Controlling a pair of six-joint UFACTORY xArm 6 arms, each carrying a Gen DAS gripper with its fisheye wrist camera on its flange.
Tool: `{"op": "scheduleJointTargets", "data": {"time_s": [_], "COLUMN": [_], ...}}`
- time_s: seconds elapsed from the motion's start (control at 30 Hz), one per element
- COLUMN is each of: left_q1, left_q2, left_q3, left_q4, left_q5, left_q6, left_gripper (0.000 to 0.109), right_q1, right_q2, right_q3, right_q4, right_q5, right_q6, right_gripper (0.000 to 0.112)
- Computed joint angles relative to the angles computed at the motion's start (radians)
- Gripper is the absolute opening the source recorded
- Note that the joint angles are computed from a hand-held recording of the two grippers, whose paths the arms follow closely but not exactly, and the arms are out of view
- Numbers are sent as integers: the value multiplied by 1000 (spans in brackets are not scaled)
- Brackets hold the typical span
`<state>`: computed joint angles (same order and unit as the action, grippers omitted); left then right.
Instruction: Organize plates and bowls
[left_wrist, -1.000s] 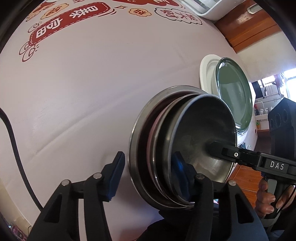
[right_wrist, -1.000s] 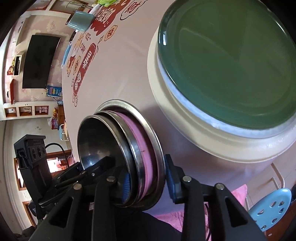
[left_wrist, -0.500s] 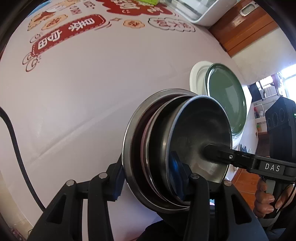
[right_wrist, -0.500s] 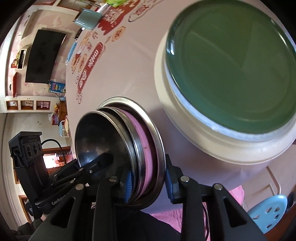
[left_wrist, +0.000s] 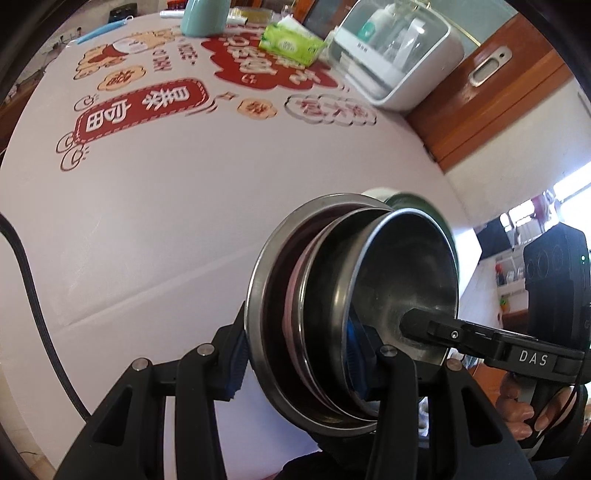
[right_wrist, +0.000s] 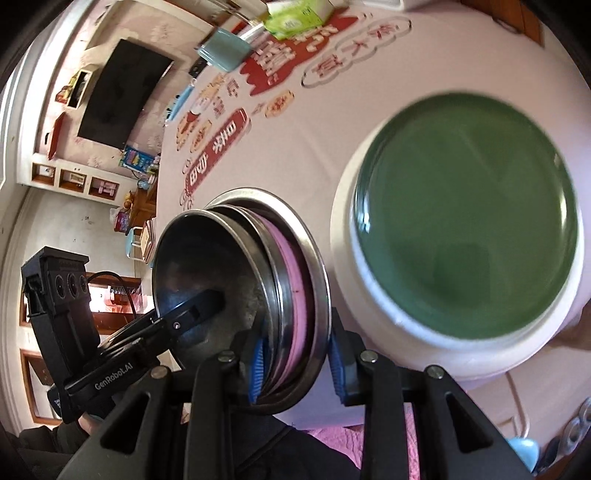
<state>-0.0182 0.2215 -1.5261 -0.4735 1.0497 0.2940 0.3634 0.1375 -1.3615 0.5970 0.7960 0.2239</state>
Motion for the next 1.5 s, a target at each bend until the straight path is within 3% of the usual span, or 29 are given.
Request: {"op": "scheduleJointTargets", "data": {"time_s": [0.33, 0.6, 0.87, 1.23, 1.5], "left_q1": [-61, -118, -170, -226, -269], "left_q2": [15, 100, 213, 255, 255], "left_q3": [-20, -120, -245, -281, -271], "left_q4": [-52, -51, -69, -25, 70], "left_q5": [-70, -42, 8, 31, 11], "left_q6": [-68, -145, -232, -426, -556], "left_gripper": [44, 44, 43, 45, 45], "right_q1": [-93, -179, -272, -361, -377], "right_q2": [-4, 45, 142, 343, 413], "right_q3": [-57, -134, -268, -559, -669], "right_q4": [-36, -45, -75, -75, -88], "right_q5": [81, 196, 363, 667, 734], "right_q6": [-115, -158, -206, -310, -388], "right_gripper": [29, 29, 29, 29, 31]}}
